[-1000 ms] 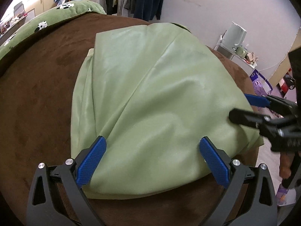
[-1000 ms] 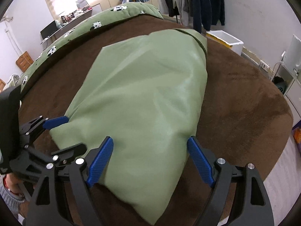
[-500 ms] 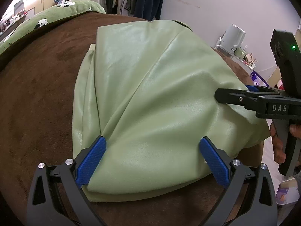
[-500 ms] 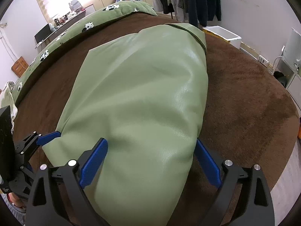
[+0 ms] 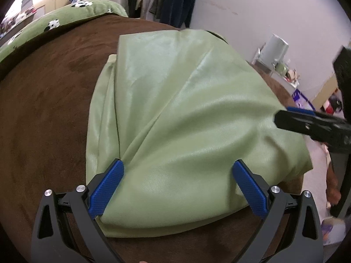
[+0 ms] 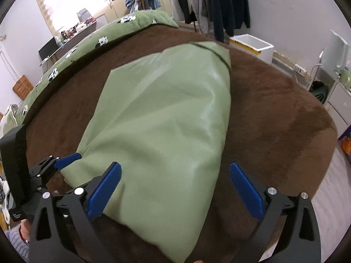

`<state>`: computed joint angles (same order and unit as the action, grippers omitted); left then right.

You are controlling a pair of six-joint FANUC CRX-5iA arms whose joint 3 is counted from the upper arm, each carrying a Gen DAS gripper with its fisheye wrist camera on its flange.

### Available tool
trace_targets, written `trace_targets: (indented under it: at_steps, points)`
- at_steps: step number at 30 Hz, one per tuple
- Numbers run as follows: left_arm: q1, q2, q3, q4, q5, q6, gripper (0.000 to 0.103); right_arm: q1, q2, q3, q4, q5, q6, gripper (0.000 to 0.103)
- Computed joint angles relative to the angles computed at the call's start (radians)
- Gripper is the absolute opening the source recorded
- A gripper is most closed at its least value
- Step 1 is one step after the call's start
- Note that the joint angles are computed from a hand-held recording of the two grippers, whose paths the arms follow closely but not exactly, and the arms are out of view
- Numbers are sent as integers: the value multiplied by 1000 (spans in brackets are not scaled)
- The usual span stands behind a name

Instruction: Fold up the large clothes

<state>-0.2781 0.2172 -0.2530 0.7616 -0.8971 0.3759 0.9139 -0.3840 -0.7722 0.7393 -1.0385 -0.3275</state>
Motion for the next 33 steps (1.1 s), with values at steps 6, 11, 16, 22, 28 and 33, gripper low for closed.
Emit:
trace_targets:
  at_steps: [6,11,16,22,28,33]
  points:
    - [4,-55,9,-74,6,104,97,139,-26,44,27,-168,-49,97]
    - [35,-138,-19,-64,12,109,97,301,-34,99,68,-349,-81,97]
    - [94,-266,-86,-24,-18,84,97,472,-18,169,68,-539,-135,97]
    - [195,-428,-178,39,-92,59,97,637,49,245,45,-695,-190,97]
    - [282,-558,-248,71,-180,-2,97,762,142,316,23,-785,-280,97]
    - [369,-653,-311,108,-264,-77,97,830,219,369,24,-855,-349,97]
